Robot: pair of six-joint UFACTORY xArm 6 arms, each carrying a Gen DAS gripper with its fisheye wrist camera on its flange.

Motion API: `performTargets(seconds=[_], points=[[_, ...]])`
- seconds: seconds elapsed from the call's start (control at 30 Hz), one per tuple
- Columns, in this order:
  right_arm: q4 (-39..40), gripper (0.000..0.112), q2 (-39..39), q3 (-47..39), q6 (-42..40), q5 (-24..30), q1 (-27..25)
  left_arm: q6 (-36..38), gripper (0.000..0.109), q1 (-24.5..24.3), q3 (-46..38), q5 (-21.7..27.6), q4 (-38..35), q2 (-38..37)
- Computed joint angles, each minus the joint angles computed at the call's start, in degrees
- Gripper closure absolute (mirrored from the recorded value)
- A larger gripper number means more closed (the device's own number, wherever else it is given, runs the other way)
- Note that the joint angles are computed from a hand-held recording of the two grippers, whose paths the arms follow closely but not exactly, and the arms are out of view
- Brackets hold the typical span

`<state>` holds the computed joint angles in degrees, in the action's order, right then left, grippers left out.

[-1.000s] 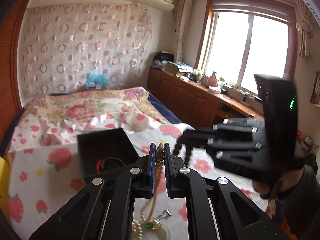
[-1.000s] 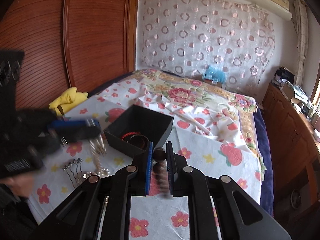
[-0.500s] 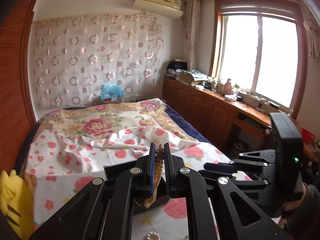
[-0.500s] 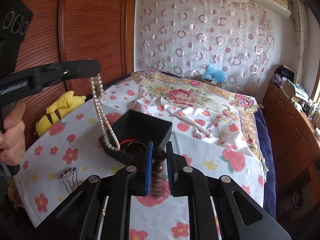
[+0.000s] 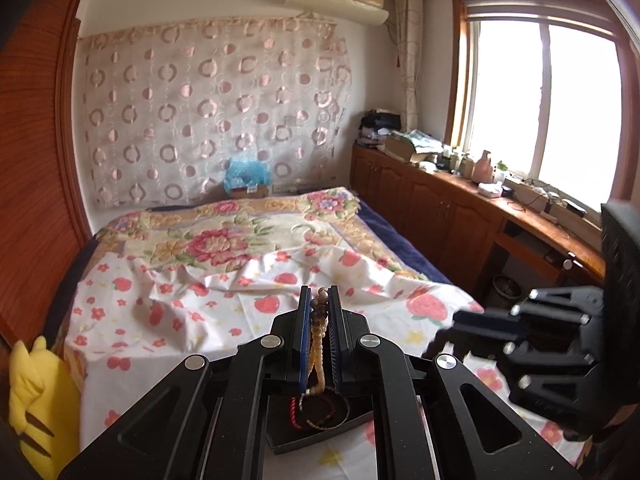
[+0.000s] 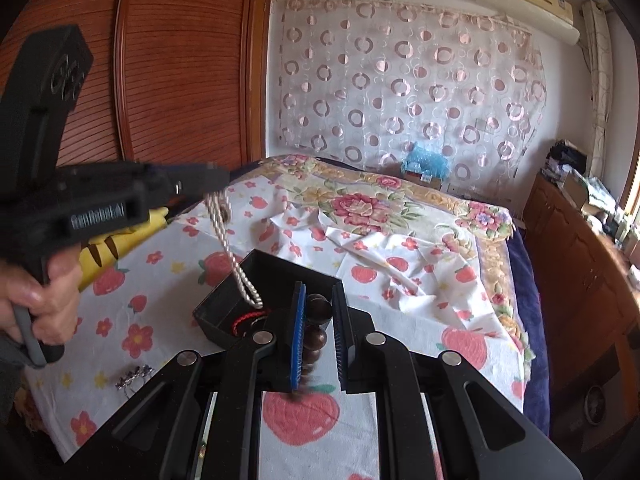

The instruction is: Organize jewelry

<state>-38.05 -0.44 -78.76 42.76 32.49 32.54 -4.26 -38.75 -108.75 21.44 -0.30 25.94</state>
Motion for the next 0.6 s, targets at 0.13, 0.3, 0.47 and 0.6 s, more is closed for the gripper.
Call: performTargets(seconds=[0.13, 0.3, 0.47, 0.6], points=[[0.3, 0.098, 3.1, -4.6, -1.9, 1.8, -0.4, -0.9, 0.101, 0.6, 0.2, 1.5, 0.3, 1.1], [1.2, 0.098, 6.4, -8.8, -3.4, 2.0, -1.4, -3.7, 0.088, 1.2, 4.9, 0.0, 2.2, -0.1], [3.0, 0.098, 9.8, -12.5, -4.9, 0.7, -1.9, -9.1, 0.078, 2.1, 14.1, -3.1, 9.2, -5.4], [2.8, 0.098, 12.8, -15.8, -5.1, 1.4, -1.6, -11.6, 0.077, 3.0, 20.1, -4.1, 12.6, -9.0]])
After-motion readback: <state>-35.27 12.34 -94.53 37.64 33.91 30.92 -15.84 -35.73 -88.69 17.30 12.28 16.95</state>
